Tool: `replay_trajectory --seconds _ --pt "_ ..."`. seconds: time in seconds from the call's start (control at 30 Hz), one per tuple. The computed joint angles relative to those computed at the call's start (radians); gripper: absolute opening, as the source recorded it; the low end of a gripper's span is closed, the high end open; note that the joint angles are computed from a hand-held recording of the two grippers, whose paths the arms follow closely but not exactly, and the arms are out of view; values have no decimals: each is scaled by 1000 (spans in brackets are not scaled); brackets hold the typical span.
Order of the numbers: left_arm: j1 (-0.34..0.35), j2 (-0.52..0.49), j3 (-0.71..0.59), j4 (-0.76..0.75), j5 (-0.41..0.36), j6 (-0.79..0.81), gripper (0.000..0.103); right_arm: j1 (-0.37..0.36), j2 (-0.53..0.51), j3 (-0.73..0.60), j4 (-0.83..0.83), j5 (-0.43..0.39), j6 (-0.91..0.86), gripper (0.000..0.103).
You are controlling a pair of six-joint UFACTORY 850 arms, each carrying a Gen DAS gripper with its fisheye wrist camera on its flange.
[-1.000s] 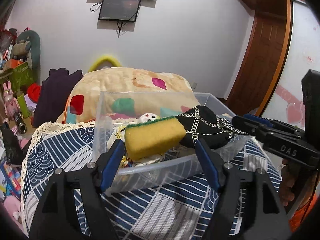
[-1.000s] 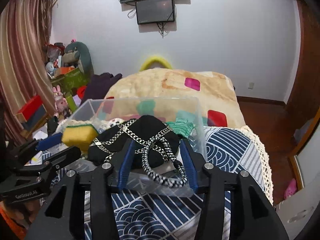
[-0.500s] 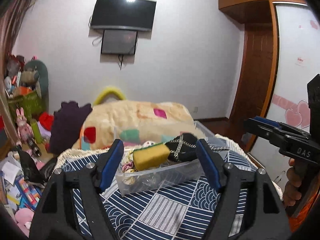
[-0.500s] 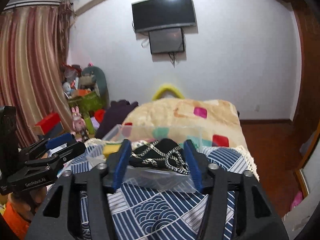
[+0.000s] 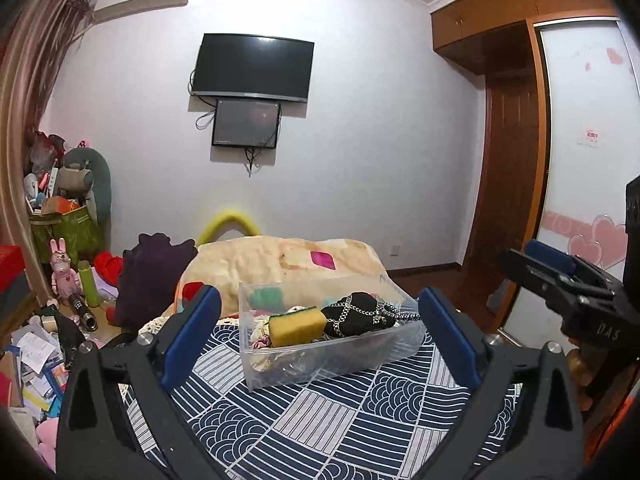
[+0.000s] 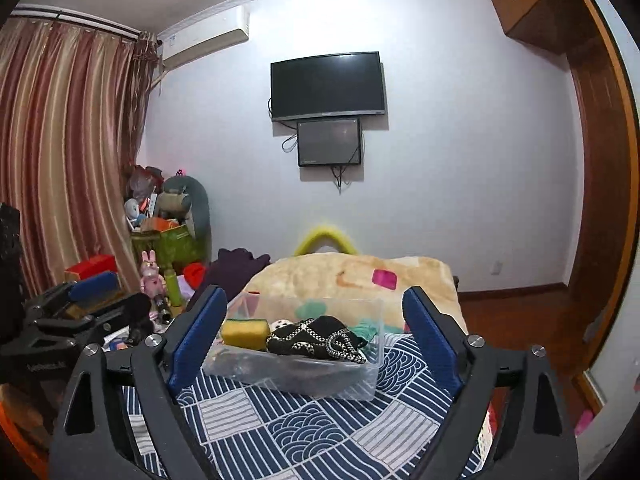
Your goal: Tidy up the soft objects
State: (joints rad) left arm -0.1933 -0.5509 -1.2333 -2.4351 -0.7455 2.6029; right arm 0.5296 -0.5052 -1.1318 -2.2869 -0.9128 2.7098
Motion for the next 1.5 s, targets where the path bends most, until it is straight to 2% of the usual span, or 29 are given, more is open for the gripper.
replay_trajectory --seconds 0.1,0.3,1.5 --pt "0 15 28 -34 -24 40 103 7 -4 2 -3 -21 2 99" --pt "4 25 49 -49 -35 64 103 26 -4 14 3 -68 -14 103" --pt "7 23 60 -51 -35 87 103 31 -3 27 5 -59 12 103"
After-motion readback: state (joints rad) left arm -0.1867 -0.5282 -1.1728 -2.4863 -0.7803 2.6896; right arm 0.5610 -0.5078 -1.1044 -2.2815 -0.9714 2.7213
